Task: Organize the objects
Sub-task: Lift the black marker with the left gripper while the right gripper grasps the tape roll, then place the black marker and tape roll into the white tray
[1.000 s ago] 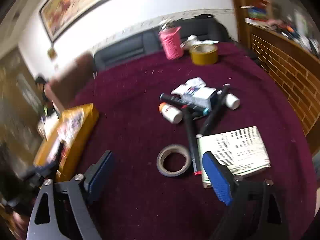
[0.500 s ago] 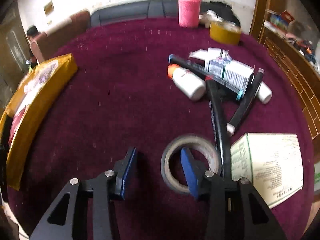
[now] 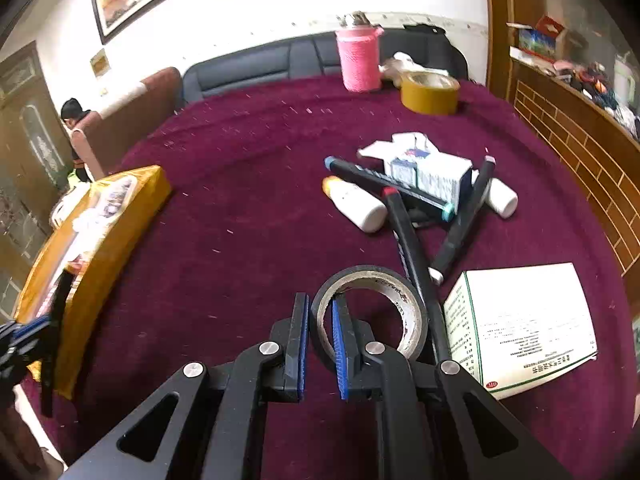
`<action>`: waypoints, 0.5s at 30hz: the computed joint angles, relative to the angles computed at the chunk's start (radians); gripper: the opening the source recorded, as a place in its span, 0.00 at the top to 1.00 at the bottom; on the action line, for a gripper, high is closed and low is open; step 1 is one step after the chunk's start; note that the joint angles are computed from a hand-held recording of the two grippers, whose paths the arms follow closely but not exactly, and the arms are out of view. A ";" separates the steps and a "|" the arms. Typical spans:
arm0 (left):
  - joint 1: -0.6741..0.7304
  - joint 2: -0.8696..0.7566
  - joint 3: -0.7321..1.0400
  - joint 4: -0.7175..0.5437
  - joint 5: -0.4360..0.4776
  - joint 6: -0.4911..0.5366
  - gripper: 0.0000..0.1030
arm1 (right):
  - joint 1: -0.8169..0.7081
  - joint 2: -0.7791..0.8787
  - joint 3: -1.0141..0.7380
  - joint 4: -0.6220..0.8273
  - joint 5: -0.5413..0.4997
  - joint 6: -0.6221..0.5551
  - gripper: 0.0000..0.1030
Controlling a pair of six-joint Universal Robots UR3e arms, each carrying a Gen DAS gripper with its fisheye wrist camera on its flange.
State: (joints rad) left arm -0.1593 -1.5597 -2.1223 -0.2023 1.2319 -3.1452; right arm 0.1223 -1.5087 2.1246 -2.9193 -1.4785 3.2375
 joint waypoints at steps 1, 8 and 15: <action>0.004 0.008 -0.005 -0.002 0.000 0.000 0.86 | 0.014 -0.009 -0.009 0.008 -0.006 0.002 0.88; 0.162 0.198 -0.068 -0.122 -0.095 0.031 0.86 | 0.126 0.011 -0.130 0.062 -0.020 0.020 0.88; 0.366 0.349 -0.043 -0.265 -0.096 0.120 0.86 | 0.235 0.119 -0.333 0.121 0.026 0.043 0.88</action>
